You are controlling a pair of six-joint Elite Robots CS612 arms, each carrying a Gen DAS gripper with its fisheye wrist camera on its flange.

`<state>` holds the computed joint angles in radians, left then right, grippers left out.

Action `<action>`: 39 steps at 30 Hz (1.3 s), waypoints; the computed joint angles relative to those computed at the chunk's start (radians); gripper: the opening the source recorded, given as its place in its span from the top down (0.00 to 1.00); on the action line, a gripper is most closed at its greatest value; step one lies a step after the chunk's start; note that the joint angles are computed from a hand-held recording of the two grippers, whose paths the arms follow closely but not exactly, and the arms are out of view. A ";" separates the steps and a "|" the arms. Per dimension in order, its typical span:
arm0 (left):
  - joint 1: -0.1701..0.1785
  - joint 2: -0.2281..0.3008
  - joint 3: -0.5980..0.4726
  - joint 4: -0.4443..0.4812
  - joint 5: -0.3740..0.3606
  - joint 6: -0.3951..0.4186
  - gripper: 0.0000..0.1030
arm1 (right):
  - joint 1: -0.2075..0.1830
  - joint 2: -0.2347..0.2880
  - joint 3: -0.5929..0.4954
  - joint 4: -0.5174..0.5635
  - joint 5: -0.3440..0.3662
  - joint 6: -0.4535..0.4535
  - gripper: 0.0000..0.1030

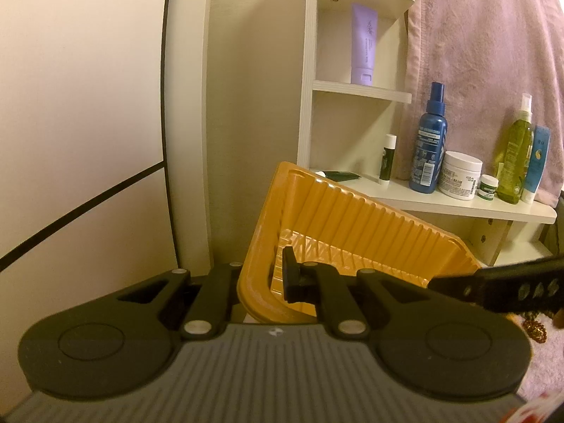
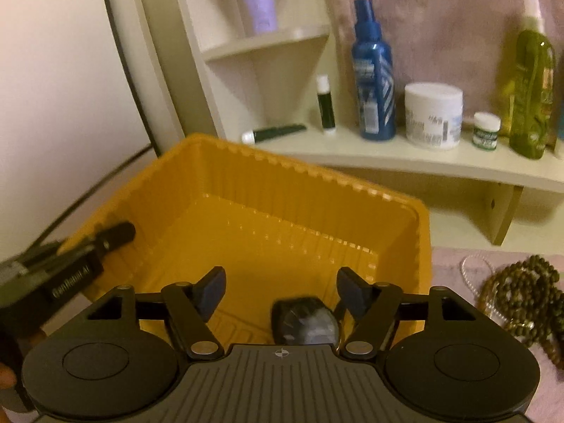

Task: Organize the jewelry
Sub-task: 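Move the wristwatch into the orange tray and release it with the right gripper, then grasp the red bead bracelet with the right gripper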

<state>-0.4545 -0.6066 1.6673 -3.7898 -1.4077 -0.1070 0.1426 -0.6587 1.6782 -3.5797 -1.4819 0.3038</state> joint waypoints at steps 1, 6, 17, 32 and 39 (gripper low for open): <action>0.000 0.000 0.000 0.000 0.000 0.000 0.92 | -0.003 -0.004 0.007 -0.015 0.006 0.010 0.32; -0.001 0.000 -0.001 -0.003 0.000 0.007 0.92 | -0.028 -0.027 0.065 -0.098 0.038 0.058 0.32; -0.002 0.002 -0.007 0.013 0.014 -0.002 0.92 | -0.090 -0.096 0.259 -0.063 -0.059 0.082 0.32; -0.005 0.001 -0.010 0.029 0.026 0.008 0.92 | -0.101 -0.061 0.239 0.027 -0.125 -0.035 0.50; -0.006 -0.001 -0.006 0.024 0.025 0.017 0.92 | -0.079 -0.037 0.186 0.087 -0.178 -0.102 0.76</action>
